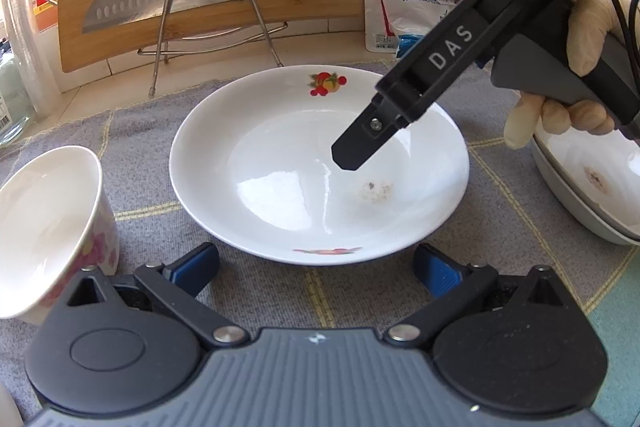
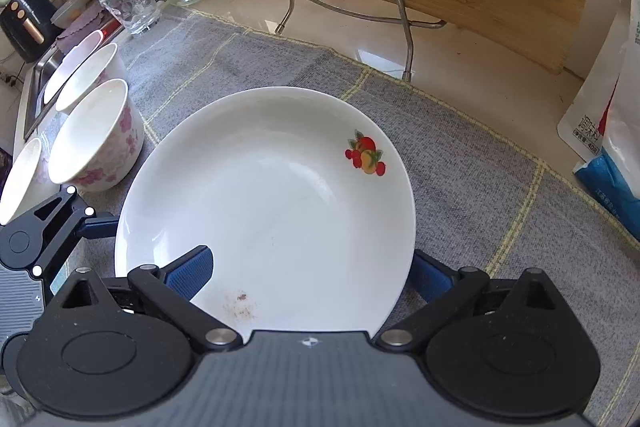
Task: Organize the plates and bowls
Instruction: 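Move the right tool to the fruit-decal white plate and close on its rim, then lift the fruit-decal plate off the towel with the right tool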
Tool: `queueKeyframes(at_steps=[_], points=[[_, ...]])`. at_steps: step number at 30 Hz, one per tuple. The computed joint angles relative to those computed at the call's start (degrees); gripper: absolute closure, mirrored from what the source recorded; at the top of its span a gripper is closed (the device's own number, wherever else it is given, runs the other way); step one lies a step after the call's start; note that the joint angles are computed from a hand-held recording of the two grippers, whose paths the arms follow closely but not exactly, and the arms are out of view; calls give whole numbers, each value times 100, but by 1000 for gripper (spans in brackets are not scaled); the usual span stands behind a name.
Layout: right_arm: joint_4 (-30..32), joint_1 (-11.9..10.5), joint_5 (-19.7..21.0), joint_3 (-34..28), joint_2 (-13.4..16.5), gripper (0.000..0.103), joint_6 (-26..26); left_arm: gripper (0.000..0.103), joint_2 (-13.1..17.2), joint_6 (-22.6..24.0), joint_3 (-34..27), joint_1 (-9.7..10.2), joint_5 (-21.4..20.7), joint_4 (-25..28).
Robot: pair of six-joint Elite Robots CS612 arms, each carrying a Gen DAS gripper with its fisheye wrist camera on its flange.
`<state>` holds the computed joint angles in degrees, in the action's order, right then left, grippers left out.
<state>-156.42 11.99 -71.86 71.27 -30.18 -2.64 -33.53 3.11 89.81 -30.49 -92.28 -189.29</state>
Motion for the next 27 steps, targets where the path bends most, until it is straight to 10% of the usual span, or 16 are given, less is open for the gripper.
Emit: queueKeyframes(at_steps=[27], points=[[1356, -269, 1418, -1232, 491, 5, -1370, 1, -2, -24, -37, -4, 11, 1]])
